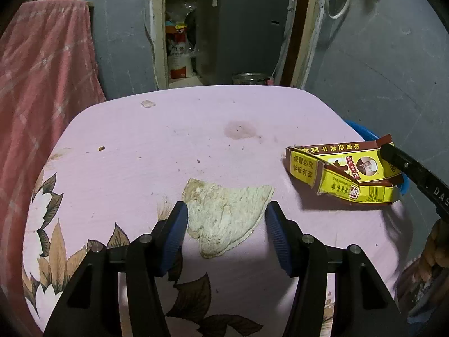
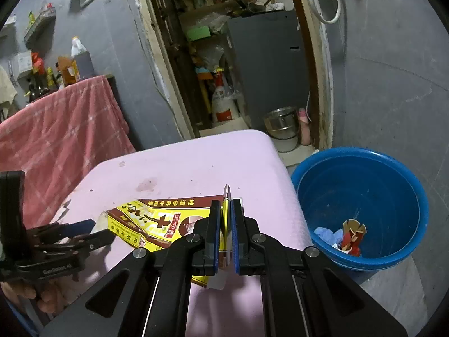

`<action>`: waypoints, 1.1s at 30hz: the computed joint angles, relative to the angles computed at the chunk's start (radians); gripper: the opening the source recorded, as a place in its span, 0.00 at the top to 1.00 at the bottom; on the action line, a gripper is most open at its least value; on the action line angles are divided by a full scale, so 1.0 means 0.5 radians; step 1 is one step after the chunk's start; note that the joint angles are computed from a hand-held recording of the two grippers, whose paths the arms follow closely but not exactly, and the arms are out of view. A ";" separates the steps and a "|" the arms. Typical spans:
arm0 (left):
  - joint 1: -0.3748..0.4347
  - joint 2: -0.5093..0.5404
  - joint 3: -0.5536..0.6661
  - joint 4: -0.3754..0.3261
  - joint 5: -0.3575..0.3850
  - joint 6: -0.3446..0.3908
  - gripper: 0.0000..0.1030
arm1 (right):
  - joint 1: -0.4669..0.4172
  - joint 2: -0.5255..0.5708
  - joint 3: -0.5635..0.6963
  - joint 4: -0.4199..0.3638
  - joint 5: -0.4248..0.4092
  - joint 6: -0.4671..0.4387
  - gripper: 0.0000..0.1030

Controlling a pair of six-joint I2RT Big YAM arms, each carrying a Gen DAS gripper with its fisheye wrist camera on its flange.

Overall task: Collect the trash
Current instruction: 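Close the left tool on the crumpled beige paper and lift it, then carry the crumpled paper and yellow box over the blue bucket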

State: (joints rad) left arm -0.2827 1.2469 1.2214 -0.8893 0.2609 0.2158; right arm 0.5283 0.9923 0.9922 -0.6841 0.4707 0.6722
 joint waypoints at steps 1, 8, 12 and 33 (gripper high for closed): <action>0.007 -0.007 -0.007 0.007 0.015 -0.013 0.50 | 0.008 0.001 0.008 0.002 0.014 -0.014 0.95; 0.045 -0.131 -0.099 0.127 0.068 -0.200 0.50 | 0.087 -0.003 0.035 0.031 0.166 -0.128 0.95; 0.032 -0.185 -0.116 0.180 0.051 -0.261 0.50 | 0.125 -0.007 0.041 0.055 0.243 -0.161 0.95; -0.207 -0.215 0.001 0.490 0.002 -0.573 0.50 | 0.217 -0.125 0.088 0.244 0.691 -0.579 0.96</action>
